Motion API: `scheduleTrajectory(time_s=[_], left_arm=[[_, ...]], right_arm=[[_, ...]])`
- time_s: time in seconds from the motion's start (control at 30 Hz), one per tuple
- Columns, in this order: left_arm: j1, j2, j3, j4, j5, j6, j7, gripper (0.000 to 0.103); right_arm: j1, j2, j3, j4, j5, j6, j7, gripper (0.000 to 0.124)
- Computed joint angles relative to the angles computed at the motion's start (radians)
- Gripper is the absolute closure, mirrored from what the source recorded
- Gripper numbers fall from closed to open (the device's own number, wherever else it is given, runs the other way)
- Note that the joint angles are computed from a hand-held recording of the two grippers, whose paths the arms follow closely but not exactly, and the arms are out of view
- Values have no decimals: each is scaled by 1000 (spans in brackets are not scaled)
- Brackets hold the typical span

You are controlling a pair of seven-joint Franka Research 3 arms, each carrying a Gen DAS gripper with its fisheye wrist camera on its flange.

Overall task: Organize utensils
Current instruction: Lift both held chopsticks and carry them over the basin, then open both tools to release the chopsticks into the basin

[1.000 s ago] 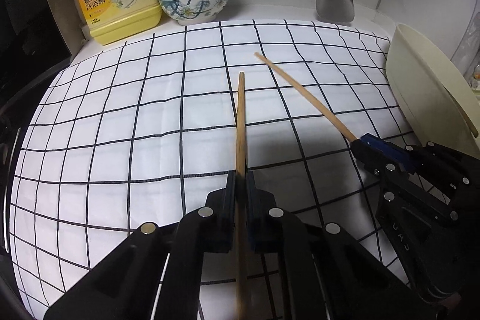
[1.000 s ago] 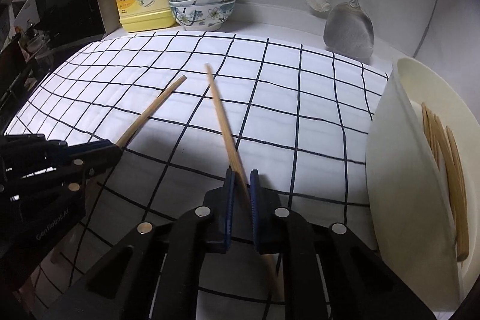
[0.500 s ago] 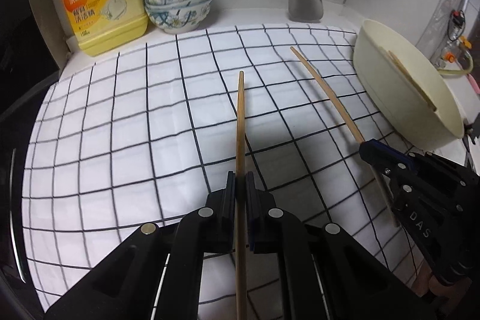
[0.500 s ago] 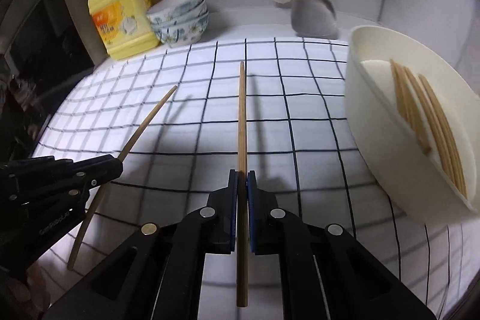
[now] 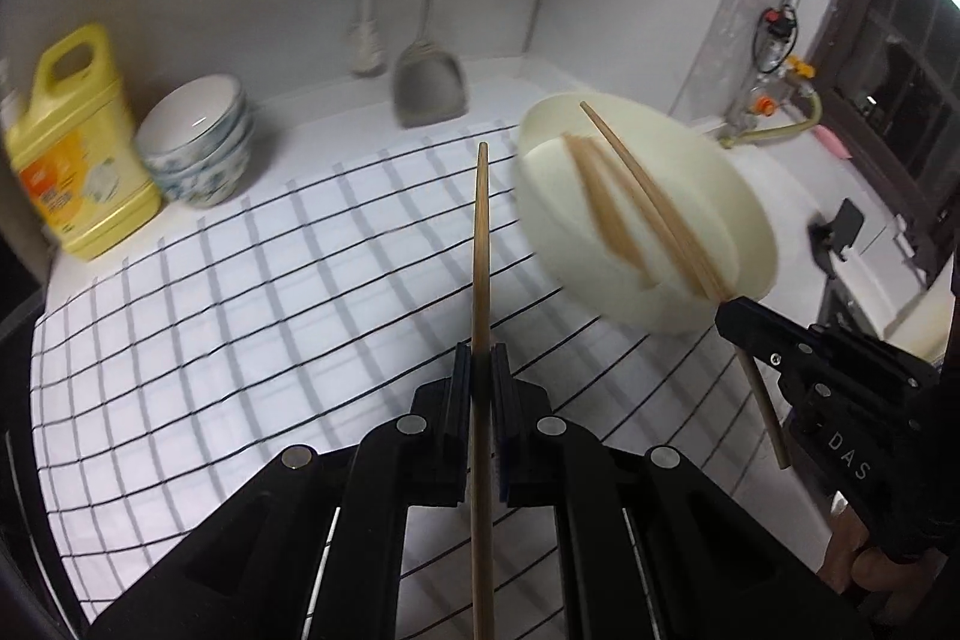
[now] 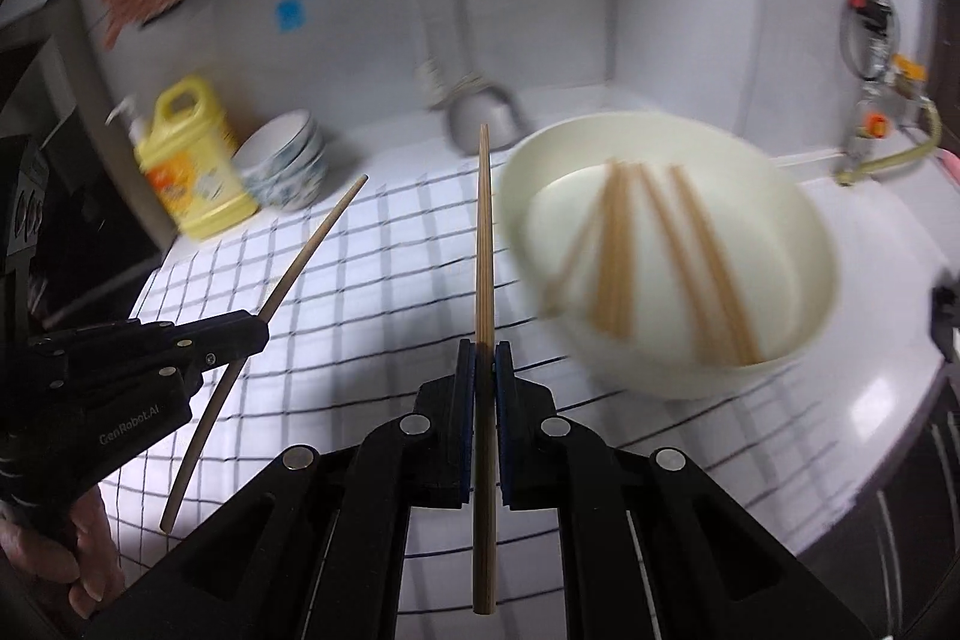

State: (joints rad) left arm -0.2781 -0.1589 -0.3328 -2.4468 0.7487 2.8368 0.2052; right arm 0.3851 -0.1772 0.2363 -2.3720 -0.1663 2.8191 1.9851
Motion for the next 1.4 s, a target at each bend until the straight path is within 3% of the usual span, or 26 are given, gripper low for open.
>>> scheduleTrajectory(time_s=[0.17,0.27,0.37,0.53,1.07,1.1,1.13,1.17,1.2,1.23,1.3,1.4], left_arm=[[-21,162,-2,216,73,-65,-49,96],[-56,270,31,338,16,-90,-18,96],[-106,370,67,473,18,-173,0,96],[-148,487,106,620,-59,-243,83,96],[-141,689,136,820,-285,-252,359,96],[-141,690,138,821,-298,-255,362,92],[-141,688,139,821,-309,-261,363,79],[-145,677,147,810,-310,-259,352,67],[-155,667,160,806,-300,-265,331,36],[-172,648,182,788,-271,-256,288,16],[-189,605,209,743,-213,-228,217,15],[-182,571,195,733,-191,-294,208,11]], right_arm=[[-13,-2,-87,9,112,5,-164,118],[-10,31,-142,45,251,-5,-324,118],[-31,91,-161,103,333,-17,-445,118],[-62,185,-164,199,452,-76,-567,118],[-73,380,-178,389,360,-169,-442,117],[-76,384,-176,396,364,-179,-447,117],[-75,387,-178,401,358,-187,-443,115],[-72,390,-182,404,344,-185,-433,101],[-68,385,-187,399,326,-175,-423,91],[-63,379,-192,391,305,-160,-412,90],[-58,364,-201,378,263,-146,-387,89],[-61,340,-205,356,230,-141,-357,83]])
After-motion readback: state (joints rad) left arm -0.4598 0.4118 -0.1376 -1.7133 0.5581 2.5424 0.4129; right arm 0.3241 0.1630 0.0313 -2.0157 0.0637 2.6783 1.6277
